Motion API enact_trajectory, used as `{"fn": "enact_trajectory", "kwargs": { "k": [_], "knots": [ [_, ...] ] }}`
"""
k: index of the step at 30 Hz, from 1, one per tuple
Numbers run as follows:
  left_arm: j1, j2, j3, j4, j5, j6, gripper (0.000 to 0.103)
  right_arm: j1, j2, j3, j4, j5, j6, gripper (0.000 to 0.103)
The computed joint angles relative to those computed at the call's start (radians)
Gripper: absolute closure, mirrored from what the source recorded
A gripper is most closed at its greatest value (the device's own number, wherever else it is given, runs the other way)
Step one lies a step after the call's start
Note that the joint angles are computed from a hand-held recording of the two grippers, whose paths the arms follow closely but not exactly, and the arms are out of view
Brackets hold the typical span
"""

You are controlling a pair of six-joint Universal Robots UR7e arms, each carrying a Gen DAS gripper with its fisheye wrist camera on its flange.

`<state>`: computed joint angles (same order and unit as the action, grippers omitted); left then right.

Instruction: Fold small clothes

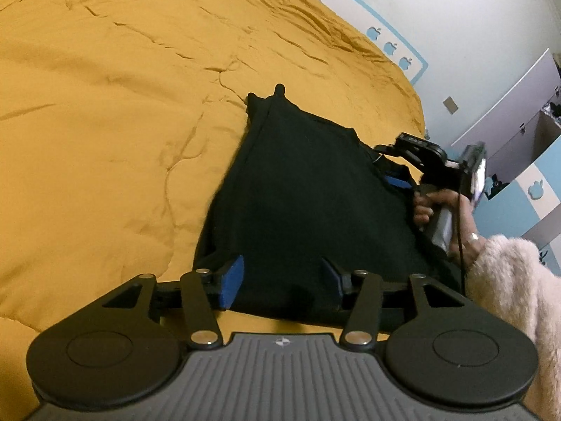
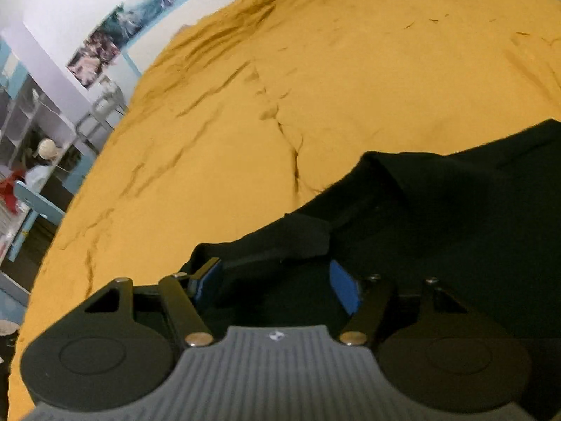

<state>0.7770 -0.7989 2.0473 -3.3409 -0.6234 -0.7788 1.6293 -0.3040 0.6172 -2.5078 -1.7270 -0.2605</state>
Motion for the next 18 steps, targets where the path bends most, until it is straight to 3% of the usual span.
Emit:
{"fn": "enact_trajectory", "kwargs": {
  "k": [3, 10, 18],
  "knots": [
    [0.003, -0.016, -0.013, 0.072, -0.006, -0.008, 0.043, 0.001, -0.095, 0.167, -0.070, 0.009, -0.090, 0.039],
    [0.006, -0.033, -0.018, 0.122, -0.018, -0.018, 0.043, -0.022, -0.361, 0.546, -0.099, 0.058, -0.096, 0.037],
    [0.007, -0.042, -0.029, 0.181, -0.021, -0.001, 0.043, -0.039, -0.590, 0.868, -0.153, 0.068, -0.249, 0.037]
  ]
}}
